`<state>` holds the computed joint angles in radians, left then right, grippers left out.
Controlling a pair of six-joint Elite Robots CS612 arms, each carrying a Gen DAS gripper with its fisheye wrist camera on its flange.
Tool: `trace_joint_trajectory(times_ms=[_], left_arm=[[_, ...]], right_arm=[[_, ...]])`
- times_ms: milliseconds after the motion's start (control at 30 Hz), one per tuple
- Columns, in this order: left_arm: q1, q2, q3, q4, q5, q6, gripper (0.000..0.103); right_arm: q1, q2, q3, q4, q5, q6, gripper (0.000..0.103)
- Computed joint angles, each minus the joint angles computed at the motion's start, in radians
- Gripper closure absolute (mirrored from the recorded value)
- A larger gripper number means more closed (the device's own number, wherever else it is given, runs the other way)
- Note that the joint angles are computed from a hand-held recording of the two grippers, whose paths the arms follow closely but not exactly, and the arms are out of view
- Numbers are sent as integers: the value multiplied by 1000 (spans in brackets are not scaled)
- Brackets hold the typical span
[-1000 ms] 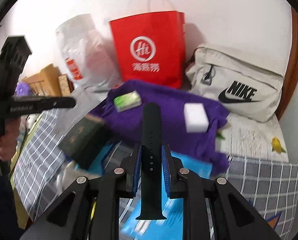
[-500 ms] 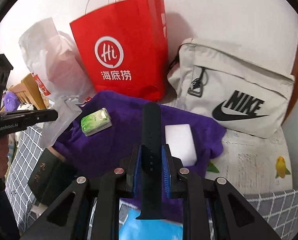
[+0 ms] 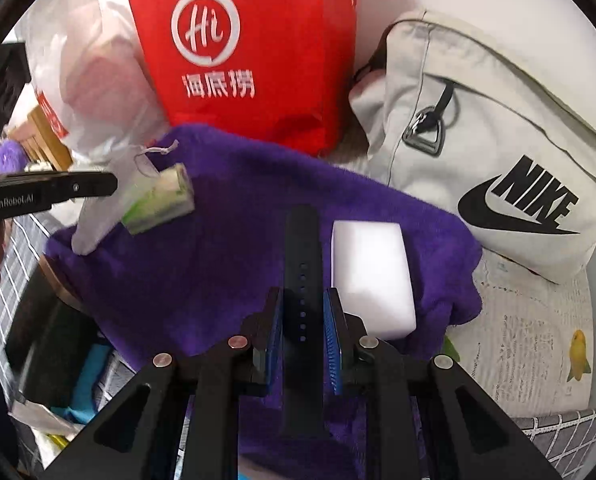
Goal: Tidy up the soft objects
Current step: 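Carry the mesh bag and black strap with both tools over the purple towel, then lower the mesh bag and strap onto the towel and open both tools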
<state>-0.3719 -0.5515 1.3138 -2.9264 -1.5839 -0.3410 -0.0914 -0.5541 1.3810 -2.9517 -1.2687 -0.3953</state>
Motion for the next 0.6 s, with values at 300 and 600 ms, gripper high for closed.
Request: trace_joint_trajectory(times_ms=[300,600], left_arm=[[-4,18,-25,59,-12,8,97],[-9,25,-39,69,-19,3,73]], right_arm=[[-1,15,-36,101,-4,-4,83],[0,18,-47,161,-18,-19,82]])
